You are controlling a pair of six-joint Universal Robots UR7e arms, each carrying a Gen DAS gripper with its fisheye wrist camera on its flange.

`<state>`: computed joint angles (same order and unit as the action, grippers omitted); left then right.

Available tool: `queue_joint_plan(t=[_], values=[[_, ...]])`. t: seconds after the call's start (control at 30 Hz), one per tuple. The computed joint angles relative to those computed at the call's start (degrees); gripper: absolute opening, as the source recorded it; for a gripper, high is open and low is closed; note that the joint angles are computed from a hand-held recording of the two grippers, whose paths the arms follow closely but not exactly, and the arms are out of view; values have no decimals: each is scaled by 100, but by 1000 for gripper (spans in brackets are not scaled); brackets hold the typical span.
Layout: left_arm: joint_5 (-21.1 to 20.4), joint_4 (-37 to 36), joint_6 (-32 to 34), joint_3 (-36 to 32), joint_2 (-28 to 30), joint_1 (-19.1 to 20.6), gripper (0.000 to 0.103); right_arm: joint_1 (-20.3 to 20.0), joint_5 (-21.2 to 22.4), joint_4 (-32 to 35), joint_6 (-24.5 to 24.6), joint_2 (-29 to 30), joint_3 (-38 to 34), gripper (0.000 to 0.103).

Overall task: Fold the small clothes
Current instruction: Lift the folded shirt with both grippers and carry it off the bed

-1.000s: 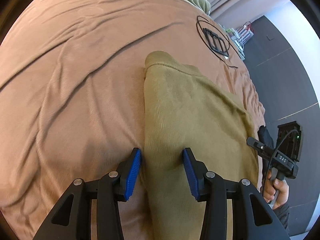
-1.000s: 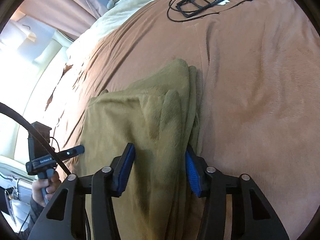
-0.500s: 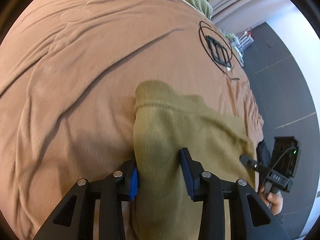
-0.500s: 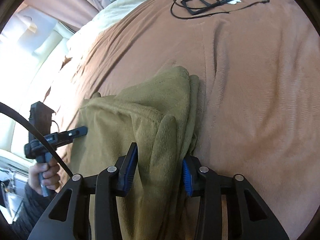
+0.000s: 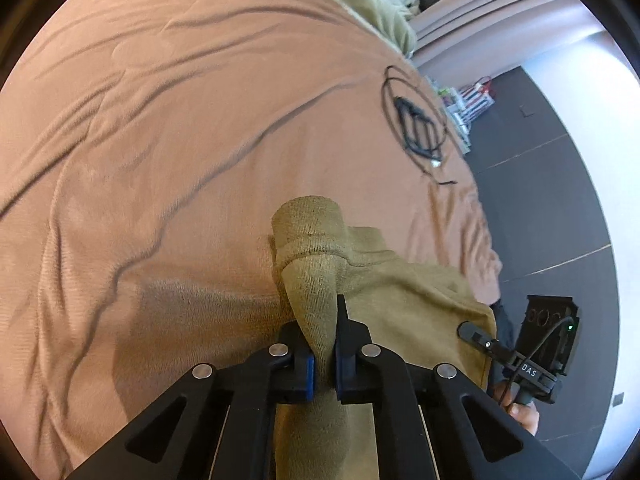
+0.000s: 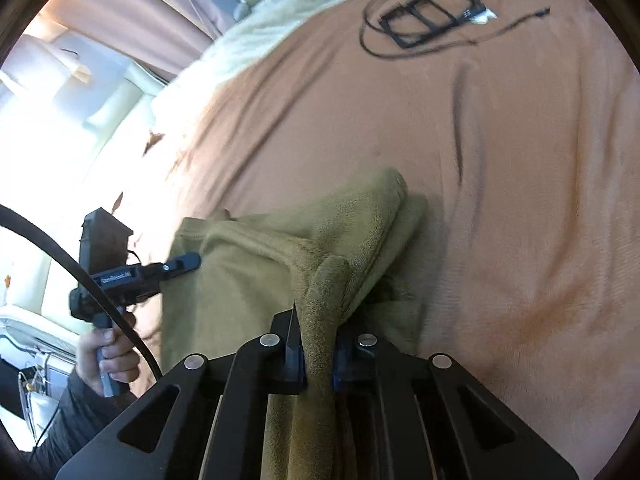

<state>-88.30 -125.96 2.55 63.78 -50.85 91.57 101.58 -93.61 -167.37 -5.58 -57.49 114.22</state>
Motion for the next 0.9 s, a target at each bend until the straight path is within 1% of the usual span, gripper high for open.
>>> queue_joint_plan(t=[0.13, 0.23, 0.37, 0.67, 0.9], values=[[-148, -82, 59, 189, -221, -76, 6, 57, 81, -50, -40, -300, 209, 5], [-418, -88, 60, 317, -388, -85, 5, 119, 180, -63, -27, -494, 330, 5], [-583, -139, 126, 565, -691, -195, 5, 174, 354, -152, 43, -793, 540, 5], [-726, -333, 151, 1255, -1470, -525, 5, 287, 635, -422, 111, -1563, 1150, 5], [-824, -476, 101, 1802, -2105, -788, 5, 469, 720, -408, 136, -2223, 1555, 5]])
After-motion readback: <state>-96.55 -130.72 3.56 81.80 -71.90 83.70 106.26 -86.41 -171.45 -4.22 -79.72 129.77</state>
